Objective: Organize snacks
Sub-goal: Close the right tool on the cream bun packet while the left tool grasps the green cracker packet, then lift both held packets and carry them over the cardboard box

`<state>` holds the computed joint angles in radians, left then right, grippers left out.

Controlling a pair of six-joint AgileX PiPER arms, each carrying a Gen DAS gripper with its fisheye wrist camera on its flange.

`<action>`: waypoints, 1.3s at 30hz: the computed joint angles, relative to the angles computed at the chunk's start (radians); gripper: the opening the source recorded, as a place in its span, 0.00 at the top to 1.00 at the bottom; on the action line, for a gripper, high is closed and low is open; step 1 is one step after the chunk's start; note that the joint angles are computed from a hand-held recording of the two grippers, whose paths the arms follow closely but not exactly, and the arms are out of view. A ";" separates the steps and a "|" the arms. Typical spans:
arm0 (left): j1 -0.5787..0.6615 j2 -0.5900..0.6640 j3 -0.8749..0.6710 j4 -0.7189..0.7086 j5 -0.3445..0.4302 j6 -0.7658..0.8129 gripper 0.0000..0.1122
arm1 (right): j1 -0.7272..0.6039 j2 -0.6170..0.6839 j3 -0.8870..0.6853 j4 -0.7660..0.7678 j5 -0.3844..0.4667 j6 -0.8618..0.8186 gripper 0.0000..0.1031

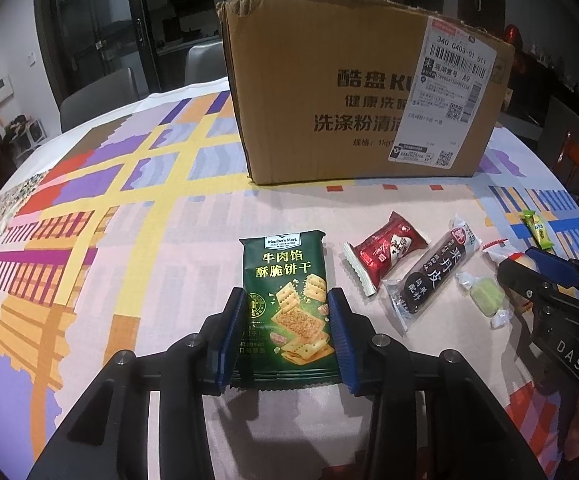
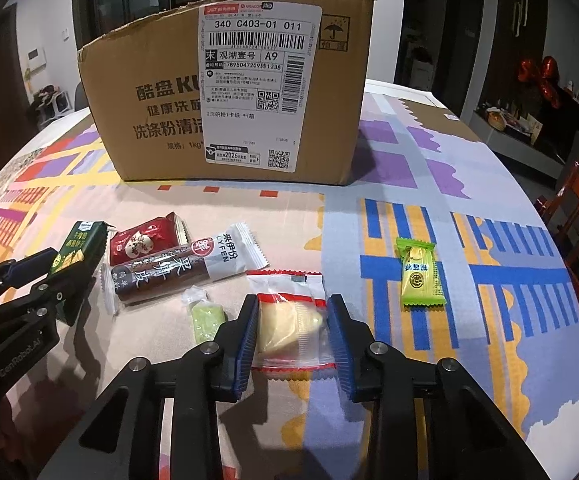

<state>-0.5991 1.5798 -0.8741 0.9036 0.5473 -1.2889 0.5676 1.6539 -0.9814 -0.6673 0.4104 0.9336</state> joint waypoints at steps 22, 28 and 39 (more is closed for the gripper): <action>-0.031 -0.086 -0.044 -0.039 0.088 0.067 0.64 | 0.009 -0.070 -0.035 -0.004 0.042 -0.022 0.66; -0.039 -0.113 -0.069 -0.054 0.120 0.097 0.64 | 0.012 -0.096 -0.051 0.006 0.060 -0.043 0.66; -0.042 -0.152 -0.131 -0.082 0.175 0.156 0.64 | 0.011 -0.126 -0.125 0.043 0.102 -0.120 0.66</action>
